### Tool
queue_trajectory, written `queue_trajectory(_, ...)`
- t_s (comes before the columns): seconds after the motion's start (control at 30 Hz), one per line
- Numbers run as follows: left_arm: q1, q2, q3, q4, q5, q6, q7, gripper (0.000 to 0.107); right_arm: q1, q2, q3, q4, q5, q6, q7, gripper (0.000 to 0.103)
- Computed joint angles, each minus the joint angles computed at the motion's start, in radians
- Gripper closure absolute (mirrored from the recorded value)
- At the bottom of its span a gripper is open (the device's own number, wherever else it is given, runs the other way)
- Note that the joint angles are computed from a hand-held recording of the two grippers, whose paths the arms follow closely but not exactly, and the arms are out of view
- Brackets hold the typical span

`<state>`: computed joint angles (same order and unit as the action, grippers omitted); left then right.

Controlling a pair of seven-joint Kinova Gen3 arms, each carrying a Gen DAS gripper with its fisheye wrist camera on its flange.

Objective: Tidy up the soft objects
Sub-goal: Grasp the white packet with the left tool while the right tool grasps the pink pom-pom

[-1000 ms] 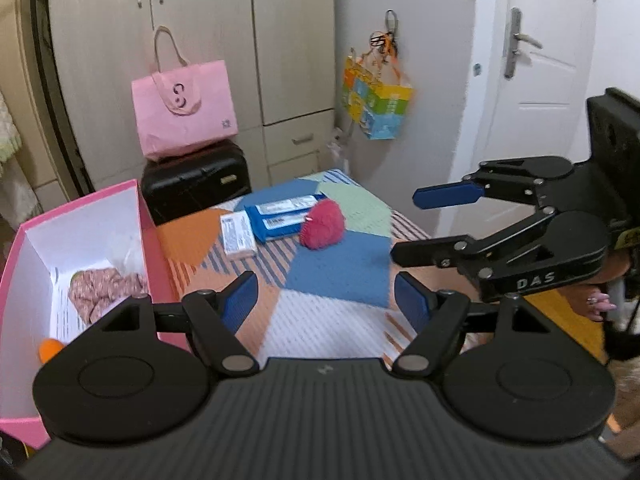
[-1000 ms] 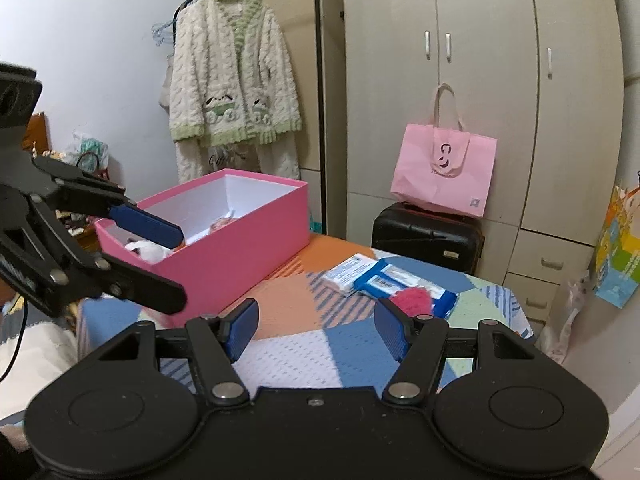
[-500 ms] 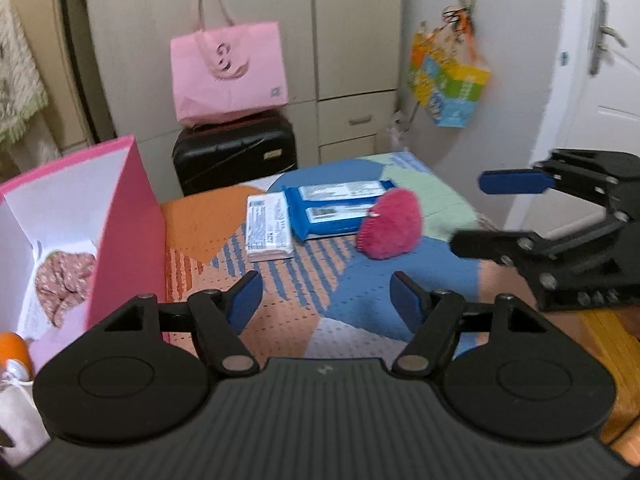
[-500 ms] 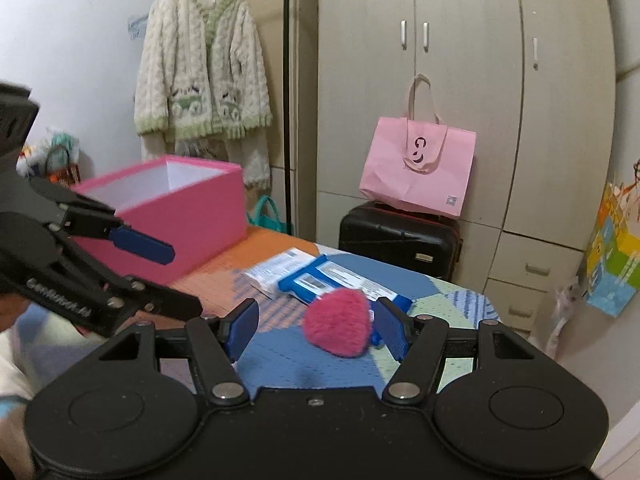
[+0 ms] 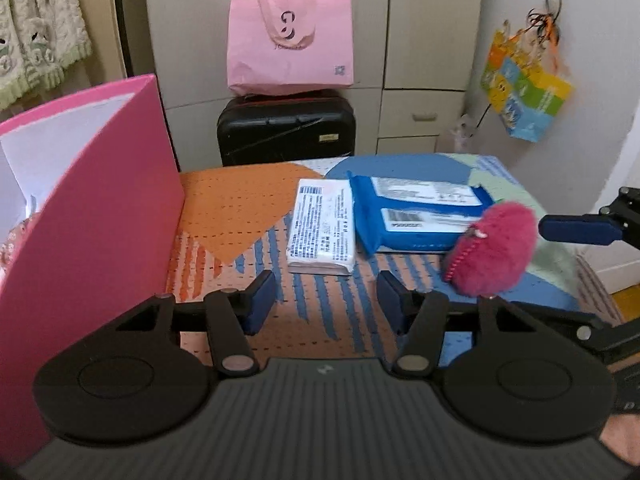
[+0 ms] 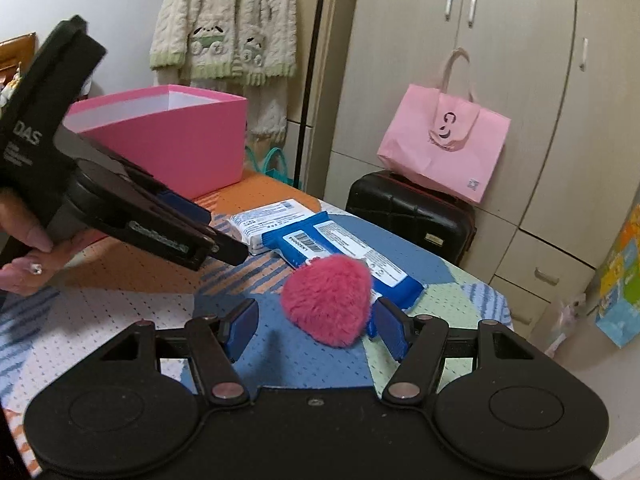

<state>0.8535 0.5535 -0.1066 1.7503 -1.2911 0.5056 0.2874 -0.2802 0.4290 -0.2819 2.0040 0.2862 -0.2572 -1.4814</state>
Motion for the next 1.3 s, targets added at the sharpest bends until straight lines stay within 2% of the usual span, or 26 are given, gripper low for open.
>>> queue_trajectory(0.07,-0.015,0.019,0.012,-0.028,0.039,0.019,-0.034,0.052,-0.014,0.014,0.013,-0.013,-0.005,-0.003,0.01,0.034)
queue_trajectory(0.17,0.023,0.052,-0.019,-0.053,0.022,0.067,-0.021,0.052,-0.016,0.034,0.014,-0.033,-0.006,-0.003,0.015,0.034)
queue_trajectory(0.4,0.013,0.076,-0.023,-0.08,-0.001,0.058,-0.021,0.044,-0.019,0.069,0.019,-0.062,-0.005,0.002,0.037,0.034)
queue_trajectory(0.67,0.035,0.12,-0.041,-0.119,-0.039,0.102,-0.034,0.033,-0.045,0.091,0.046,-0.062,-0.028,-0.041,0.069,0.034)
queue_trajectory(0.77,0.024,0.123,-0.037,-0.123,-0.049,0.096,-0.018,0.031,-0.065,0.091,0.063,-0.061,-0.044,-0.049,0.085,0.034)
queue_trajectory(0.87,0.001,0.114,-0.042,-0.104,-0.084,0.028,0.046,0.029,-0.084,0.092,0.078,-0.062,-0.057,-0.054,0.105,0.033)
queue_trajectory(0.97,0.002,0.12,-0.046,-0.104,-0.098,0.026,0.073,0.027,-0.114,0.094,0.106,-0.059,-0.088,-0.067,0.133,0.032)
queue_trajectory(1.0,0.001,0.121,-0.044,-0.104,-0.1,0.029,0.075,0.029,-0.114,0.095,0.106,-0.06,-0.095,-0.068,0.135,0.032)
queue_trajectory(1.07,0.004,0.118,-0.046,-0.096,-0.127,0.021,0.095,0.043,-0.108,0.095,0.098,-0.063,-0.103,-0.058,0.13,0.035)
queue_trajectory(1.1,0.003,0.113,-0.046,-0.091,-0.134,0.012,0.094,0.055,-0.103,0.093,0.092,-0.066,-0.105,-0.05,0.125,0.038)
queue_trajectory(1.13,-0.01,0.106,-0.027,-0.09,-0.129,0.01,0.077,0.063,-0.112,0.089,0.1,-0.066,-0.119,-0.044,0.125,0.047)
queue_trajectory(1.17,-0.021,0.098,-0.013,-0.091,-0.108,0.01,0.054,0.068,-0.138,0.082,0.123,-0.06,-0.15,-0.04,0.129,0.051)
queue_trajectory(1.3,-0.024,0.075,-0.024,-0.069,-0.092,-0.022,0.084,0.069,-0.134,0.061,0.115,-0.044,-0.193,-0.025,0.1,0.053)
